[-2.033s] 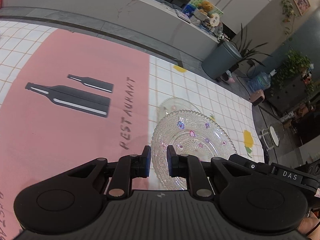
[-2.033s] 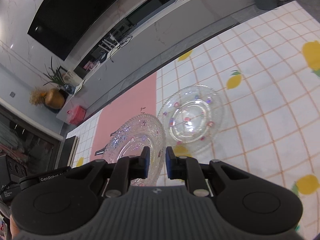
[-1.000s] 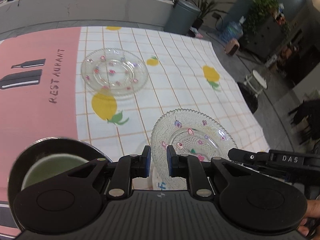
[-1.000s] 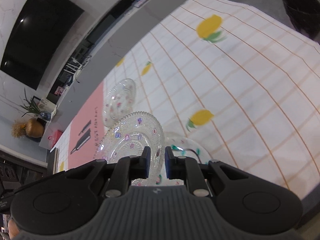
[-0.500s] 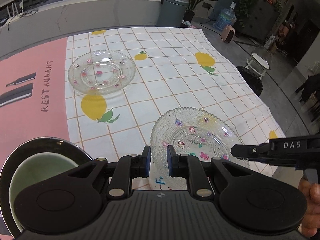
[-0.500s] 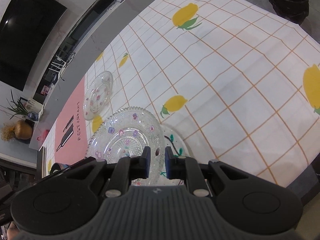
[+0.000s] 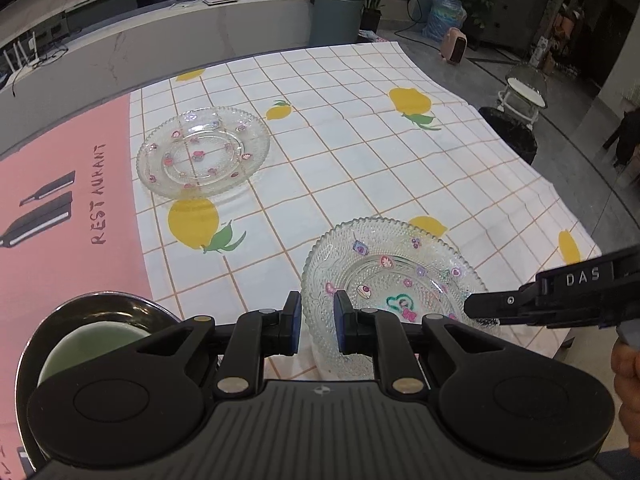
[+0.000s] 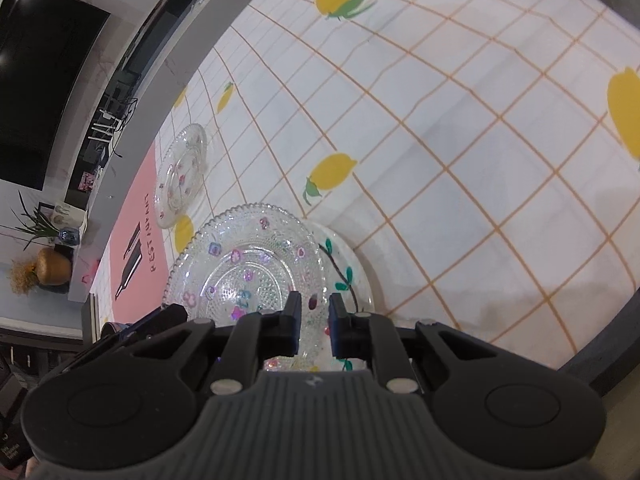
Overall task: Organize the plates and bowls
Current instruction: 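Lower the glass plate onto the 'Fruity' plate and open both grippers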
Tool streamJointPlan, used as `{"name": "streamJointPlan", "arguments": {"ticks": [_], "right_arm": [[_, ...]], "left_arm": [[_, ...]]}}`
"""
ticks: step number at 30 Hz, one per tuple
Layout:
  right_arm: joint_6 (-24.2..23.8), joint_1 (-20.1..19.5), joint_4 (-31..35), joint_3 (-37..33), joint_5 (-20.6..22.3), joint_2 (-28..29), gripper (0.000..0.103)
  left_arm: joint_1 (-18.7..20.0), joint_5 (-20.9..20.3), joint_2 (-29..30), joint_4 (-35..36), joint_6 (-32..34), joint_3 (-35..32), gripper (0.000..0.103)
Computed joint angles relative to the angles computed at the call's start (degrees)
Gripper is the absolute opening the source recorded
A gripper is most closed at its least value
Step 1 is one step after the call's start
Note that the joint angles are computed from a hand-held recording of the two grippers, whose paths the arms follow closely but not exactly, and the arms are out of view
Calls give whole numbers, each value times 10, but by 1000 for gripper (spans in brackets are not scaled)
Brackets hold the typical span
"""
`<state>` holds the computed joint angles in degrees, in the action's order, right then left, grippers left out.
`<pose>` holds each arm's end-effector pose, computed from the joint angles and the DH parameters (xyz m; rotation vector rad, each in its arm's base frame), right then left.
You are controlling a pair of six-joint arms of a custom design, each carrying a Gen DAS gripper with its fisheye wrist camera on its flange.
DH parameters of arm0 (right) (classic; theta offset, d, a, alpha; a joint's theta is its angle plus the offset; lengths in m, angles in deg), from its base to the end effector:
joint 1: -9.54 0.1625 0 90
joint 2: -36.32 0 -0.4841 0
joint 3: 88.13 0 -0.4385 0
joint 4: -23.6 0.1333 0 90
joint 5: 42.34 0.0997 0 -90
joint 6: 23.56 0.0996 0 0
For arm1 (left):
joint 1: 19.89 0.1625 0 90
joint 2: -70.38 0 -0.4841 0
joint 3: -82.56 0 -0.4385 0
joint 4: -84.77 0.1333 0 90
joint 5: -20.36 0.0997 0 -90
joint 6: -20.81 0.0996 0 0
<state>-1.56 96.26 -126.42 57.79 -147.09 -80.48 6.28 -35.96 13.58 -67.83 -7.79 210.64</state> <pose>0.0906 -0.3055 0.3498 -0.7258 -2.7689 0.8403 -0.3583 -0.3861 0.0553 0.8423 2.4558 -0.4309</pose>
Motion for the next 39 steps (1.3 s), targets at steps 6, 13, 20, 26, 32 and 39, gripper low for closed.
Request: {"name": "streamJointPlan", "arguments": {"ticks": [6,13,20,26,32,39], "right_arm": [[-1,-29,-8,9,38,-25,12],[-2,-28,-14,13,29,-45,12],[-2,-15,9,6,-2,-33,12],[3,-9,23,3,-25,-25,12],[0,20,35,-5,-66,0,12],[-12,64,52,-21,-125,49,19]], "left_arm": [[1,-7,-1,-16,9,-2,18],[-15,3,11,-16,26,-7,19],[-8,-4,25,17,12,-11,19],[-11,-1,40,45,21,-14,19],[-20,15,50,58,44,-13,18],[-27,36,53,65,60,-12,20]]}}
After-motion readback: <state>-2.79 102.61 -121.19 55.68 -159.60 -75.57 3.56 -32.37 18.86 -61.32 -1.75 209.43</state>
